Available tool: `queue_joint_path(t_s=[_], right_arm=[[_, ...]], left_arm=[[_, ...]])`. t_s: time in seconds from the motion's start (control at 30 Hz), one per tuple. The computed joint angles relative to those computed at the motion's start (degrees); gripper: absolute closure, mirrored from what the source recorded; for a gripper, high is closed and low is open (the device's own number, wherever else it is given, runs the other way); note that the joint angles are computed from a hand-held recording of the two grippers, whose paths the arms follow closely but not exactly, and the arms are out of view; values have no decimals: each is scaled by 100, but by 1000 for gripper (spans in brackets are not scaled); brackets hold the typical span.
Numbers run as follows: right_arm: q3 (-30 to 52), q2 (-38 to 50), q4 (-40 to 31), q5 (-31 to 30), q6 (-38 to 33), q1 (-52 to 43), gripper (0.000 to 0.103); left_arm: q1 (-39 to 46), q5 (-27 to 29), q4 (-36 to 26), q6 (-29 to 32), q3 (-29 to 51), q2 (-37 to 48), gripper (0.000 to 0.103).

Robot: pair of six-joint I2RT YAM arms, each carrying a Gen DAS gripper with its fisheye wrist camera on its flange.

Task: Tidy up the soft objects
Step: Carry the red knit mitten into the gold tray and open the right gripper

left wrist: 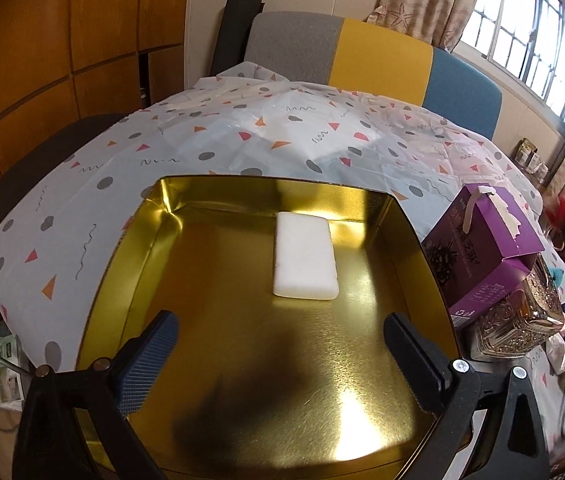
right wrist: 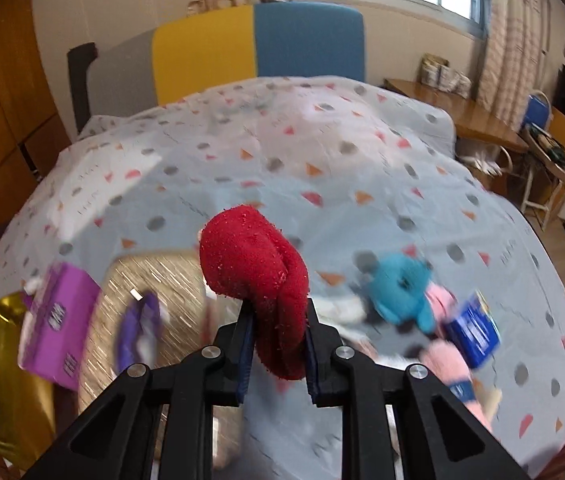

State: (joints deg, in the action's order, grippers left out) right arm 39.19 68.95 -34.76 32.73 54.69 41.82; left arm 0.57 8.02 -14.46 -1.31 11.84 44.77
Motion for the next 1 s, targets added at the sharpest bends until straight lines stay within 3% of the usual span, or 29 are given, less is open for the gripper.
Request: queue_joint_path(t_s=[0.43, 1.0], right_arm=[[2526, 2470, 986, -245, -1468, 987, 83], [3852, 4449, 839, -923, -1146, 1886, 82]], left_arm=[[551, 225, -745, 389, 5, -781, 0], [1590, 653, -1203, 898, -22, -1127, 0]])
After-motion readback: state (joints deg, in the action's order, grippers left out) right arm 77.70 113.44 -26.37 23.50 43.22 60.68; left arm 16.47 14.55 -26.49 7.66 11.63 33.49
